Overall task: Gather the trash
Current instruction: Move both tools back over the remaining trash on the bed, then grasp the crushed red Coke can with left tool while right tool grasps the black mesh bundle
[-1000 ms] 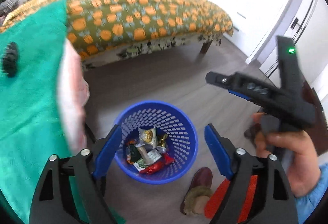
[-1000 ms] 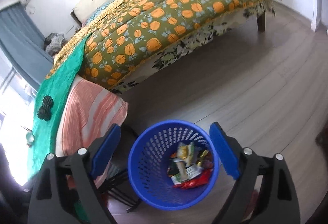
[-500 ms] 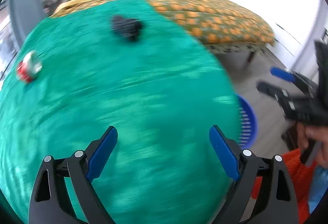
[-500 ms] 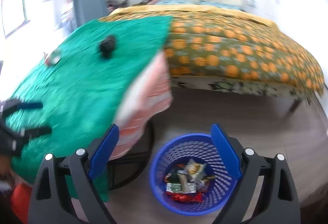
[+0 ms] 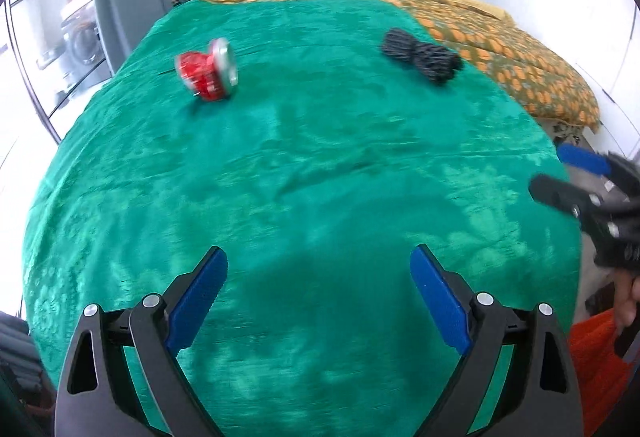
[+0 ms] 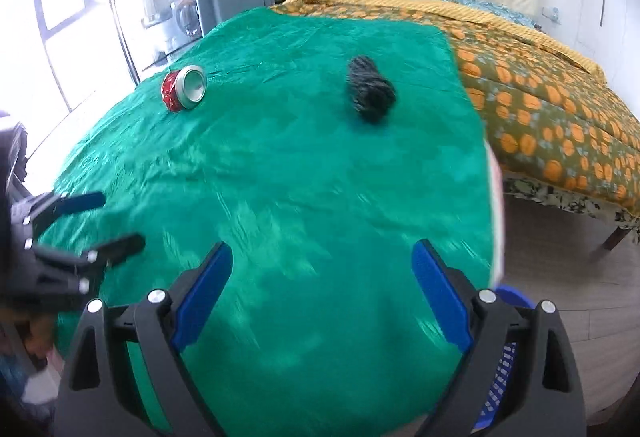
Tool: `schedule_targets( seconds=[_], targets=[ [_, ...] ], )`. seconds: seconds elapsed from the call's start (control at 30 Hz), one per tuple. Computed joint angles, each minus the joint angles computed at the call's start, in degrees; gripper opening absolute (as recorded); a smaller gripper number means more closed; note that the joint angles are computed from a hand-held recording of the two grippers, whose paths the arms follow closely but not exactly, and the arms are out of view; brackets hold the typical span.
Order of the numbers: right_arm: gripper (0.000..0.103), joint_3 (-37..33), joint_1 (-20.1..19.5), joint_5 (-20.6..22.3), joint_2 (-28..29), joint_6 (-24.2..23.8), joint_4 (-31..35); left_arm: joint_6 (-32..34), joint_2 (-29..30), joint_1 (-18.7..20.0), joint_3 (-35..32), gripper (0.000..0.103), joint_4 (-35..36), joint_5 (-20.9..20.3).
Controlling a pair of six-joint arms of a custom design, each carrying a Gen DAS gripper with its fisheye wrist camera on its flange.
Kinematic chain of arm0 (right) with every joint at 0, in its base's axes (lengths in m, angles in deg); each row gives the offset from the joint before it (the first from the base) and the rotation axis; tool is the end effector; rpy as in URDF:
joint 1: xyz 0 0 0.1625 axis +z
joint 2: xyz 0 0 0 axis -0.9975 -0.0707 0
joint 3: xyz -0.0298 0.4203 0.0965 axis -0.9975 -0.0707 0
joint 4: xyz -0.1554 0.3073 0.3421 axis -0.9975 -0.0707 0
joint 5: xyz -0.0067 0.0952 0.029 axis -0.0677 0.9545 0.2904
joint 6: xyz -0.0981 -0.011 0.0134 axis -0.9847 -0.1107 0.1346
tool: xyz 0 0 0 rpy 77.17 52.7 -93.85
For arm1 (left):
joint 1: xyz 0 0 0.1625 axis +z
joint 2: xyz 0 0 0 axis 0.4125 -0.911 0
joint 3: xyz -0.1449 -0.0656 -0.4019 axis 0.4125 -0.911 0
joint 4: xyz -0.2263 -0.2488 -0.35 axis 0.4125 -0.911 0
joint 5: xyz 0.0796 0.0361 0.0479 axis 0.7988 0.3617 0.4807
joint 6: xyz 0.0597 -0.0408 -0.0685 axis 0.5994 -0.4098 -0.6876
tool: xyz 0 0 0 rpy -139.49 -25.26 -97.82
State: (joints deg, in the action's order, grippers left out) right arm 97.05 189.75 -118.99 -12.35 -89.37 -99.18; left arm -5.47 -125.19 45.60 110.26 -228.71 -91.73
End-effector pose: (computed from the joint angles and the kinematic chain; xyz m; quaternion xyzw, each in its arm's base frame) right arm 0.3083 -0.8454 0.0348 0.3521 -0.8802 0.2278 0.2221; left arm -0.0581 -0.7705 0.2699 0.0797 0.8704 -0.3157 0.3692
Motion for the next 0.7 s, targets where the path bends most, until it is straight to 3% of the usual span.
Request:
schedule_targets(
  seconds=[0.13, 0.33, 0.57, 0.7],
  targets=[
    [0.09, -9.0, 1.0, -2.0, 6.3, 1.5, 6.6, -1.1, -1.3, 1.0, 0.5, 0.092, 0.3, 0.2],
    [0.09, -14.4, 0.9, -3.9, 10.9, 0.2, 6.5, 1.5, -0.8, 3.0, -2.5, 0.095, -1.5, 2.0],
    [0.09, -13.7, 1.1, -5.0, 11.2, -1.3, 3.6, 6.1, 6.1, 6.4, -16.3, 0.097, -0.3, -2.4],
    [0.09, -13.6, 1.3, -5.7, 11.4, -2.3, 2.3, 5.8, 13.4, 7.9, -28.7, 0.097, 2.2, -1.4]
  ],
)
